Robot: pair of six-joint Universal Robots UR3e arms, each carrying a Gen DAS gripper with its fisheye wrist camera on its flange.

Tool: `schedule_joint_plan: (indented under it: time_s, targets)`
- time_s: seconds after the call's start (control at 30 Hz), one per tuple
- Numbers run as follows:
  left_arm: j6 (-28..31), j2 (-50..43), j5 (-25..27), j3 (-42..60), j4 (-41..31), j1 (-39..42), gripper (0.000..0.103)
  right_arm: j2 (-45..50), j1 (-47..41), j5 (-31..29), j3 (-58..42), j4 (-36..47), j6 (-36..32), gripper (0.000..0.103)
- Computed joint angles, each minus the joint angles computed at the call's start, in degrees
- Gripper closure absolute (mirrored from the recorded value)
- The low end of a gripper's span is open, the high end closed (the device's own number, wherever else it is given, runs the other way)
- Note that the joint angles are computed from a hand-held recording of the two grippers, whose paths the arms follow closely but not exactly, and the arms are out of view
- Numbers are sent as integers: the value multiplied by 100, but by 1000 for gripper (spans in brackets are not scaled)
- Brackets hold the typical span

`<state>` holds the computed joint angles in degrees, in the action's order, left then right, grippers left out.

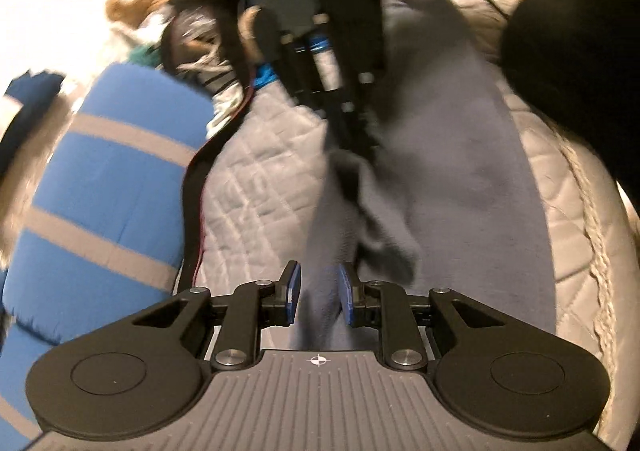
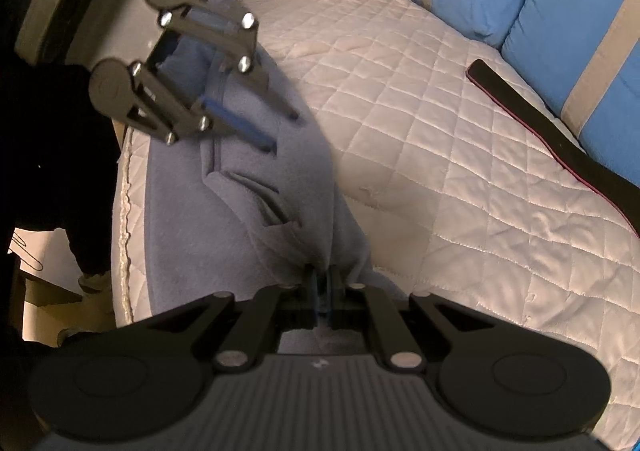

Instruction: Fold clothes

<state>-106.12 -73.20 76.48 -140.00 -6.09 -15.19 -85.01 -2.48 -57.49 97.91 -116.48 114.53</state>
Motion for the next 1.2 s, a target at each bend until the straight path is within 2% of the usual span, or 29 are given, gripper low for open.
schedule_joint_plan:
  time_s: [0.3, 0.43, 0.5, 0.57, 0.67, 0.77, 0.97, 1.1, 1.2]
  targets:
    - [107, -1014, 715, 107, 817, -540, 83, -40, 83, -10, 74, -135, 256, 99]
    - [29, -1293, 858, 196, 1077, -615, 83, 3, 56, 12, 18, -81, 193, 99]
    - [-67, -1318, 845, 205, 1184, -580, 94, 6, 64, 9, 38, -119, 205, 98]
    - [-301, -1117, 579, 172, 1170, -353, 96, -12, 74, -2, 76, -169, 210, 98]
    - [-771, -540, -208, 206, 653, 272, 97, -50, 72, 7, 145, -238, 188, 98]
    - [-1296, -8, -941, 361, -236, 834, 97, -82, 33, 83, 194, -312, 191, 98]
    - [-2442, 117, -2132, 1329, -2462, 1744, 97, -125, -91, 243, 274, -462, 243, 99]
    - [-2813, -145, -1915, 1428, -2249, 1641, 97, -146, -116, 295, 348, -643, 302, 99]
    - [-2870, -269, -1897, 1626, -2596, 1612, 93, -99, -103, 264, 322, -690, 368, 99]
